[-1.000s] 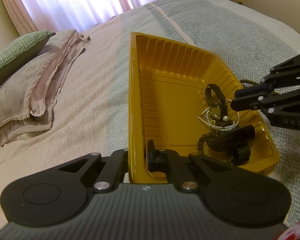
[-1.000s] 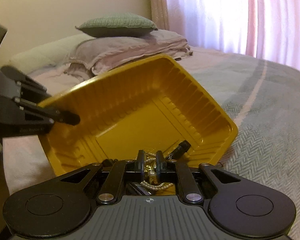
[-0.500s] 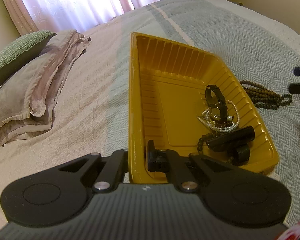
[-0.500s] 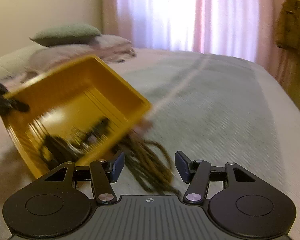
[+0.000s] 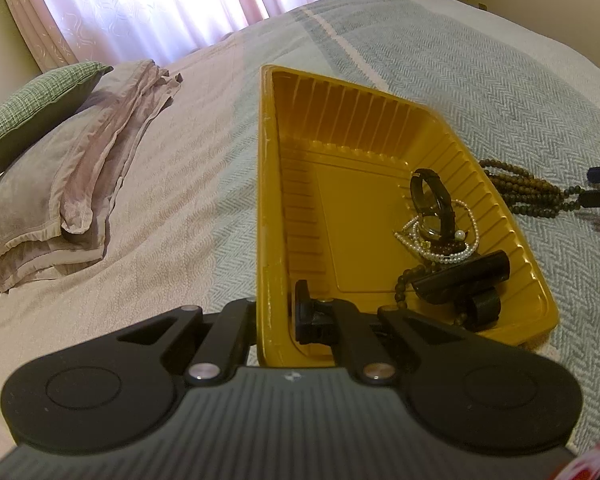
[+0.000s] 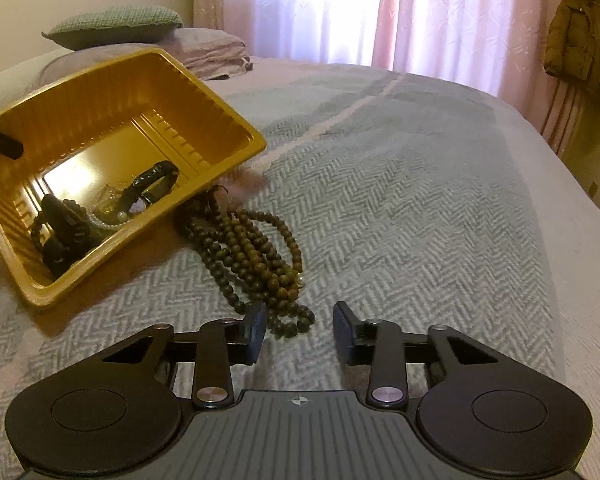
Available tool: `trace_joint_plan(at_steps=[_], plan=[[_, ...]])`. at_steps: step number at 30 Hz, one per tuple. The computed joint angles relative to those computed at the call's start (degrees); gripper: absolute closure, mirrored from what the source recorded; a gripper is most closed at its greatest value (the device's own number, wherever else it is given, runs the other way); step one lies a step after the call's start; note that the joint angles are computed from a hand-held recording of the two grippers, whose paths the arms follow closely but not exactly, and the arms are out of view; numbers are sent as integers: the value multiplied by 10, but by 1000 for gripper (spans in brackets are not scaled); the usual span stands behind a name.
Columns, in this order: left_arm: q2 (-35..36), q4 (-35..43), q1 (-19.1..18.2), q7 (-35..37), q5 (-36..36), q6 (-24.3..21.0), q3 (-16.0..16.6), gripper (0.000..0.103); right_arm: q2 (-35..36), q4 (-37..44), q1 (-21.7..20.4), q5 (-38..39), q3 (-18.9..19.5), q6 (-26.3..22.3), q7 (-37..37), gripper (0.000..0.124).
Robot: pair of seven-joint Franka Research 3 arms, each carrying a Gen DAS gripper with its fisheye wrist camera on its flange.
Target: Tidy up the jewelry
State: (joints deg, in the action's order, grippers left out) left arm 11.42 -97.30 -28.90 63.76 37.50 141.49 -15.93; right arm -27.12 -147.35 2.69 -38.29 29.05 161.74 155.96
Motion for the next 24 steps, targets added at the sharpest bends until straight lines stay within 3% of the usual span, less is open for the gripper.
trace_joint_plan(at_steps=[6,11,17,21,24], plan=[[0,0,0,0,-1,1,0,100,50,34,27,0,-24,-45,-23,95],[0,-1,1,1,-1,3,0,99,44,36,28,-47,-30,-23,17,95],[0,-1,1,1,-2,3,0,99,91,76,41,-91,-45,-31,-18,96],[0,-3,1,1,-1,5,1,99,126,96,73,-99,-78,-43,-53,104],[0,-2,1,1,-2,4,0,99,137,105,94,-120,-92,-63,-63,117]])
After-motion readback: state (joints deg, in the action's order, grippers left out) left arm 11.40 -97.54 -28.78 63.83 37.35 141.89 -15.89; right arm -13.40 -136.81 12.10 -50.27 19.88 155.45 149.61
